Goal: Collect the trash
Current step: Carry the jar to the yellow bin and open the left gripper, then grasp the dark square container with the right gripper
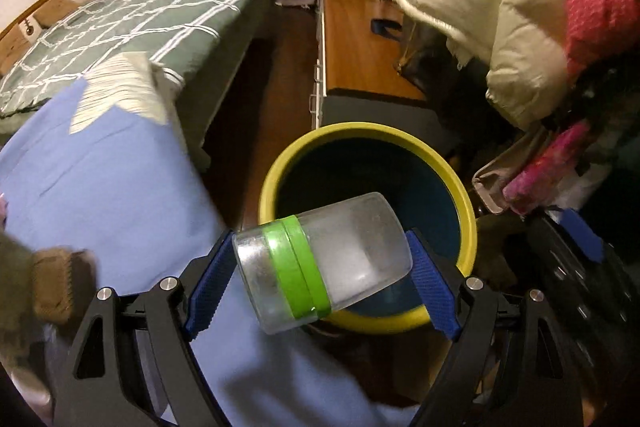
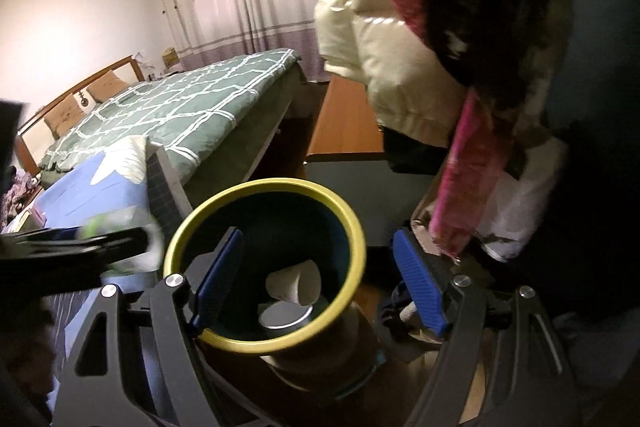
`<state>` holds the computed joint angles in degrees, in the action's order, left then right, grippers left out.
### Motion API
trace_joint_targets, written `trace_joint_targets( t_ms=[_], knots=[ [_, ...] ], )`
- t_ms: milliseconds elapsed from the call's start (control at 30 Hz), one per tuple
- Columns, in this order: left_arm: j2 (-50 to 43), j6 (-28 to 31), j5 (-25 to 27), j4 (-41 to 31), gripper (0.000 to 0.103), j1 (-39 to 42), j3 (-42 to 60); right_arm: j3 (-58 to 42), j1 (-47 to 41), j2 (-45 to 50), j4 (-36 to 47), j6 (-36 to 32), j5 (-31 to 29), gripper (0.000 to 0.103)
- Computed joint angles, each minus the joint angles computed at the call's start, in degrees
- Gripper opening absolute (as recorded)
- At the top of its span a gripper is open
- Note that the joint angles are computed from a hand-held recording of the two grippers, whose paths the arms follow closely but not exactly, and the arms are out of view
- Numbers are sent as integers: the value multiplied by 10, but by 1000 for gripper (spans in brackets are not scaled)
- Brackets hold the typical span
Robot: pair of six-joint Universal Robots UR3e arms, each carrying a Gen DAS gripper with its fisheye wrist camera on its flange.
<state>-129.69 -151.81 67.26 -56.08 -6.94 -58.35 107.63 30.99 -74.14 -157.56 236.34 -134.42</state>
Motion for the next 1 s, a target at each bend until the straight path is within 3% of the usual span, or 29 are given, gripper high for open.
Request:
trace_joint_targets(
  t_ms=[233,333,433,733,1000],
  knots=[
    [-103,-23,34,-41,85,-47,133,19,-9,-10,-6,4,10,77],
    [-107,-28,33,-29,92,-51,136,19,-9,-10,-4,6,10,77],
    [-88,-29,17,-22,93,-39,117,19,-8,-9,-3,7,11,77],
    [150,-4,-64,111,96,100,-184,-75,6,53,10,-29,27,77],
    [337,79,-155,123,98,347,-381,-275,47,175,58,-90,45,77]
  ],
)
